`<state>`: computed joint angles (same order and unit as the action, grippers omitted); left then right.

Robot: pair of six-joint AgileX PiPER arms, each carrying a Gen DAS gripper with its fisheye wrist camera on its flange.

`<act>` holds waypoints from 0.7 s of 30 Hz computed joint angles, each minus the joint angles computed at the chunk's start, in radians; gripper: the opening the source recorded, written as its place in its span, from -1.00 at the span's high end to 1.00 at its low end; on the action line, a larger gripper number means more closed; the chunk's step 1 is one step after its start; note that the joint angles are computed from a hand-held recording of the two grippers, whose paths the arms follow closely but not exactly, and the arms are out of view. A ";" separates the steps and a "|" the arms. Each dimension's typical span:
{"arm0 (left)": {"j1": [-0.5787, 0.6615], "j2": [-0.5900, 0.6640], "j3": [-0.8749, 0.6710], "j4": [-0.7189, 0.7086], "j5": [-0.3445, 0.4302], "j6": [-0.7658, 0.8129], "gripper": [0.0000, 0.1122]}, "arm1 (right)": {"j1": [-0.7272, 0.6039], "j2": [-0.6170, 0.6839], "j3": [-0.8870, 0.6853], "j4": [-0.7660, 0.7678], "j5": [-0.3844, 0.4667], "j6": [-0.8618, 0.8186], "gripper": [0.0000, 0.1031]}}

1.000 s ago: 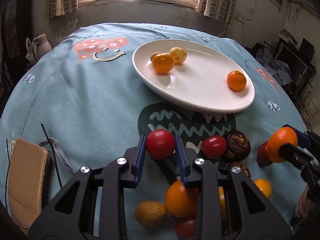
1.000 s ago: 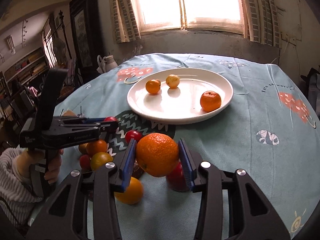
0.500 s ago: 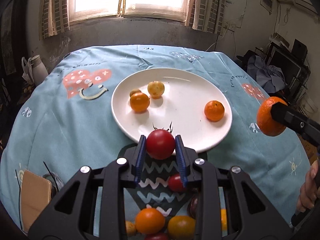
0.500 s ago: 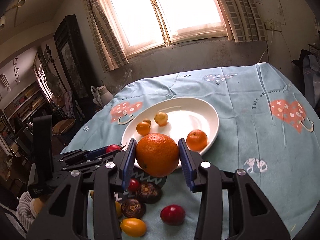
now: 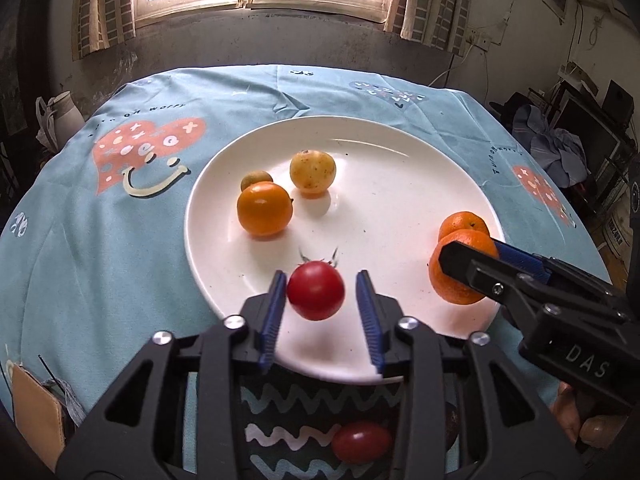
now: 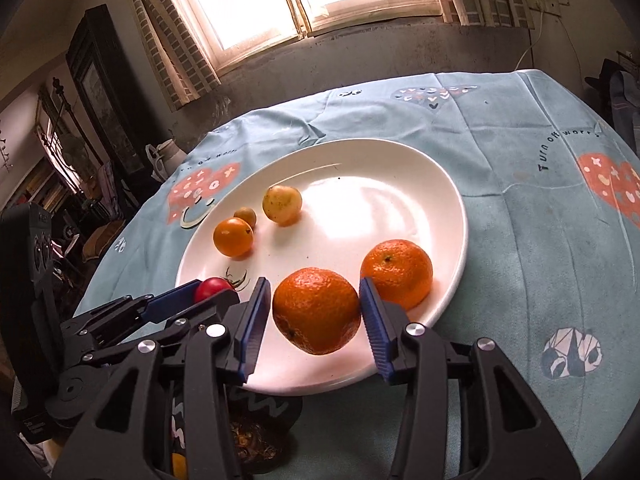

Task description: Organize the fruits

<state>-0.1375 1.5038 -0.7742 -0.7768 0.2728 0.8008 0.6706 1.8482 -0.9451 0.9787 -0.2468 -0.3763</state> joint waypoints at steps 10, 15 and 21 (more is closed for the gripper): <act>0.140 -0.285 0.172 -0.252 0.029 0.284 -0.57 | 0.311 -0.372 0.315 0.163 -0.435 -0.133 -0.28; 0.344 -0.391 0.300 -0.337 0.165 0.444 -0.61 | 0.475 -0.322 0.450 0.262 -0.557 -0.069 -0.32; 0.399 -0.387 0.347 -0.359 0.179 0.524 -0.61 | 0.412 -0.283 0.445 0.244 -0.461 -0.018 -0.32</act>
